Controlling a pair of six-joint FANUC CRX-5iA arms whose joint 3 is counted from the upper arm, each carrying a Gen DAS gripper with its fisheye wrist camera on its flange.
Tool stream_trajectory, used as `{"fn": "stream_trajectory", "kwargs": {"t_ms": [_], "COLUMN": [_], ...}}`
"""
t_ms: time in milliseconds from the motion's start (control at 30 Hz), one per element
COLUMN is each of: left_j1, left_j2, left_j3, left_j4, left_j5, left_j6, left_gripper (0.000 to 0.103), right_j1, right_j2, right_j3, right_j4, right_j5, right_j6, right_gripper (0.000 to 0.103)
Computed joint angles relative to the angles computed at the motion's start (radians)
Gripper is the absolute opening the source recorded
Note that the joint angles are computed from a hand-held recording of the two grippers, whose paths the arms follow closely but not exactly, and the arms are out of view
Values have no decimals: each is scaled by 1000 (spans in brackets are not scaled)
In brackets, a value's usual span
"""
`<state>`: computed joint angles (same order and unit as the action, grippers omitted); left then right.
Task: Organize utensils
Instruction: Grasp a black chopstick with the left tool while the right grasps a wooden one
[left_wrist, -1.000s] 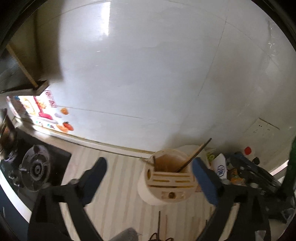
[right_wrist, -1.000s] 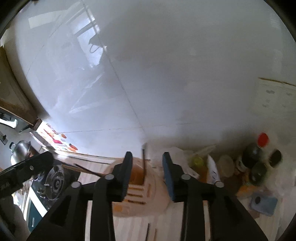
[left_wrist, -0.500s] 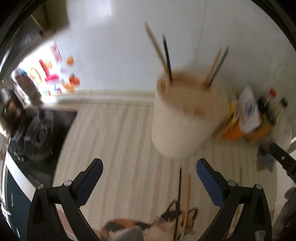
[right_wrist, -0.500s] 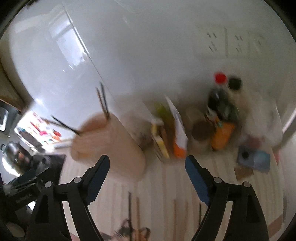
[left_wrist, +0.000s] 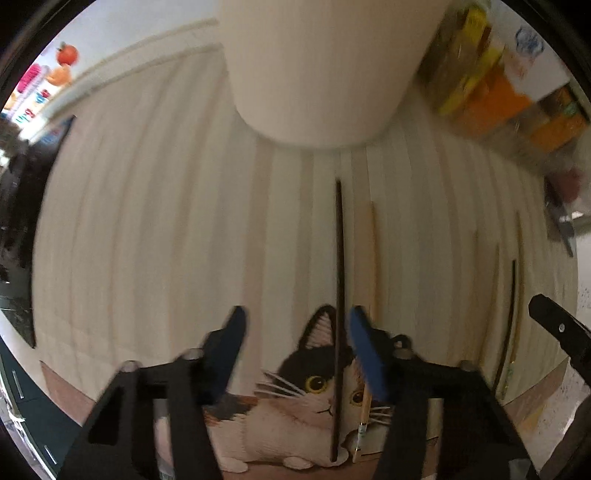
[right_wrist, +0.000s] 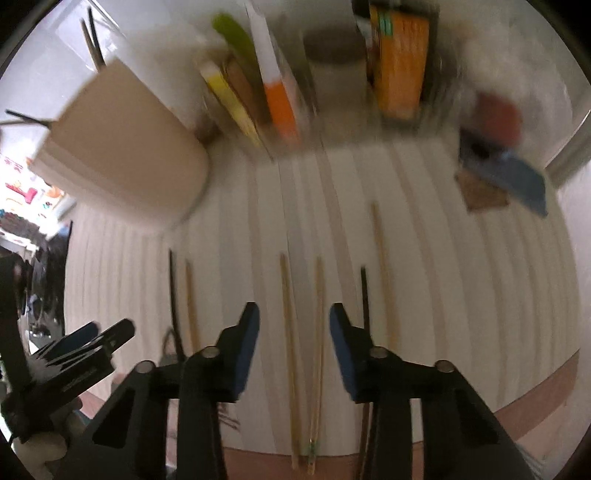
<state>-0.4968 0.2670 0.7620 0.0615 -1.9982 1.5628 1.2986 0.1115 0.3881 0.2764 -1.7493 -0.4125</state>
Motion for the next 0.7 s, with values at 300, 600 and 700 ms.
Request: {"fn": "stream_trajectory", "kwargs": {"t_ms": [300, 600, 700], "left_j1": [-44, 7, 29], "left_j2": [14, -39, -61], "left_j3": [-33, -91, -114], "left_j4": [-25, -49, -58], "left_j5": [4, 22, 14], "left_j6": [-15, -64, -77], "left_gripper": [17, 3, 3], "right_j1": [-26, -100, -102], "right_j2": [-6, 97, 138], "right_j3": [-57, 32, 85], "right_j4": [-80, -232, -238], "right_j5": [128, 52, -4], "right_j6": [19, 131, 148], "right_gripper": [26, 26, 16]}}
